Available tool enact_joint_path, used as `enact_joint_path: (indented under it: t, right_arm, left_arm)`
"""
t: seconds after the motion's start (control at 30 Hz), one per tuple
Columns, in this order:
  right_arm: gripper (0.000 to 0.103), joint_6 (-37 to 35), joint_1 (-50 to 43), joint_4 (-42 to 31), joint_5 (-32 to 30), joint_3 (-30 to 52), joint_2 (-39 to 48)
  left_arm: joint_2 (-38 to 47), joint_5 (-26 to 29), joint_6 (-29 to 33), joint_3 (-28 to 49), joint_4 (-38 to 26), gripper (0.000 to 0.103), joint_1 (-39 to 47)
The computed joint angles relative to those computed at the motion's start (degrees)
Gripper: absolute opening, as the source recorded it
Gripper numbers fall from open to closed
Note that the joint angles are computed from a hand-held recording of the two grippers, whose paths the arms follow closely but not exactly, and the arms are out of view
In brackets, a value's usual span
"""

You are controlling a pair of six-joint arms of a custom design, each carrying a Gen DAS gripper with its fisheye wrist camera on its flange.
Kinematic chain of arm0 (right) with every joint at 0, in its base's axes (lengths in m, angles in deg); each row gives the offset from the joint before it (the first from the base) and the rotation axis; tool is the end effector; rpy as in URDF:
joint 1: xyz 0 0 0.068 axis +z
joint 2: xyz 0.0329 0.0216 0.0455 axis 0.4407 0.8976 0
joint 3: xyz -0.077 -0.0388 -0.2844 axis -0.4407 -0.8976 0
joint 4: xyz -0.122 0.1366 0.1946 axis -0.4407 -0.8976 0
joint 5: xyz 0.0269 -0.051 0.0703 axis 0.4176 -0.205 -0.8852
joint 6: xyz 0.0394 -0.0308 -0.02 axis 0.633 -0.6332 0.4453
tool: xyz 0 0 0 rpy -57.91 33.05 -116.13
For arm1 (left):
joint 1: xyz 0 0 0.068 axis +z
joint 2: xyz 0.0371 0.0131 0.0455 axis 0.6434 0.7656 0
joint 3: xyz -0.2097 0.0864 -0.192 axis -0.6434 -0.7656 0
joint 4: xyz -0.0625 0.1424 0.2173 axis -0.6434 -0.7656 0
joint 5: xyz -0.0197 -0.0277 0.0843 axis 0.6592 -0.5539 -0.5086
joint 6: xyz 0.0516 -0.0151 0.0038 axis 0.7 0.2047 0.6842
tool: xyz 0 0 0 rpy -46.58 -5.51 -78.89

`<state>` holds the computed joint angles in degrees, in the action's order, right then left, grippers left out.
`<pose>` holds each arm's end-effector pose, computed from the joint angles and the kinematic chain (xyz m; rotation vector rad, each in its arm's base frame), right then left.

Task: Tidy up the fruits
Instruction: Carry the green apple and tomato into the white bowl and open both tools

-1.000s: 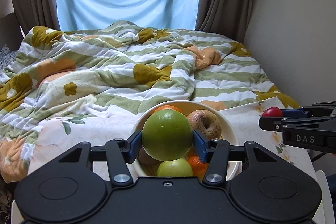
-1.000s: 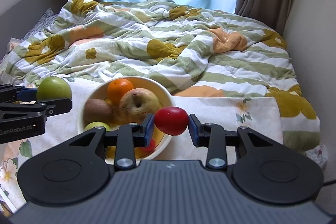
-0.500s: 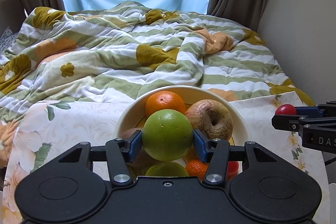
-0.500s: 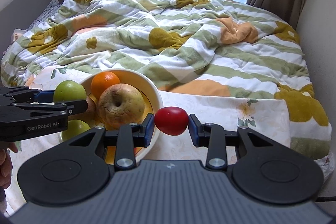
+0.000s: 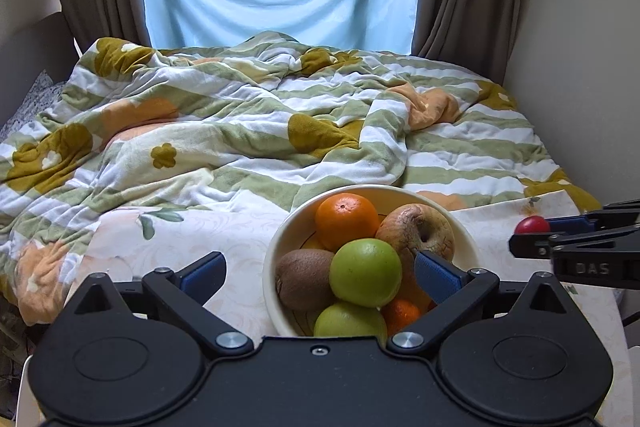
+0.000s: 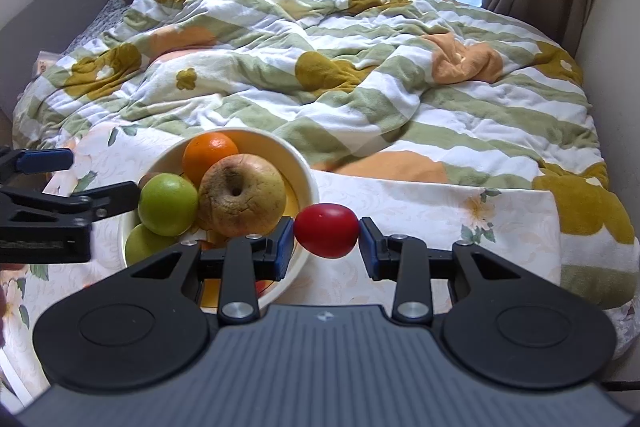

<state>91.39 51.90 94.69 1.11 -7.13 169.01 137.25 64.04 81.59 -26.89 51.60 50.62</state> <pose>0.2417 0.1045 0.1330 0.2223 2.4352 0.0355 0.3032 0.0404 0.1457 0.5817 2.3099 -0.2548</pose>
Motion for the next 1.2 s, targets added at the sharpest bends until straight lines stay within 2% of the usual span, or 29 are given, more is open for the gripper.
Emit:
enact_joint_path:
  t: [0.27, 0.73, 0.8, 0.83, 0.87, 0.9, 0.93, 1.0, 1.2]
  right_arm:
    - [0.050, -1.5, 2.1, 1.7, -0.1, 2.5, 6.1]
    - [0.051, -4.1, 4.9, 5.8, -0.1, 6.1, 15.5]
    - [0.058, -4.2, 5.1, 6.6, 0.2, 5.9, 15.7]
    - [0.070, -4.4, 5.1, 6.9, 0.4, 5.9, 15.6]
    - [0.089, -4.5, 5.5, 7.0, 1.1, 5.8, 15.5]
    - [0.098, -4.3, 6.0, 7.0, 2.1, 5.8, 15.3]
    - [0.103, -4.2, 6.6, 7.0, 3.5, 5.7, 15.2]
    - [0.103, -4.6, 7.7, 7.4, 5.5, 5.5, 14.9]
    - [0.103, -4.4, 8.6, 5.5, 6.2, 5.7, 13.4]
  left_arm:
    - [-4.3, 1.2, 1.8, -2.0, -0.2, 0.103, 4.4]
    - [-4.6, 2.1, 3.9, -2.9, -0.5, 0.103, 9.6]
    - [-4.8, 2.3, 3.7, -3.0, -0.4, 0.103, 9.8]
    - [-4.9, 2.5, 3.7, -3.1, -0.4, 0.103, 10.0]
    - [-5.0, 2.7, 3.7, -3.3, -0.3, 0.103, 10.2]
    - [-5.2, 2.5, 3.7, -3.4, -0.2, 0.103, 10.2]
    - [-5.3, 2.2, 3.6, -3.6, -0.1, 0.103, 10.1]
    - [-5.6, 2.3, 3.7, -3.7, -0.4, 0.103, 10.3]
    - [-7.2, 3.4, 3.9, -3.3, -2.6, 0.103, 11.7]
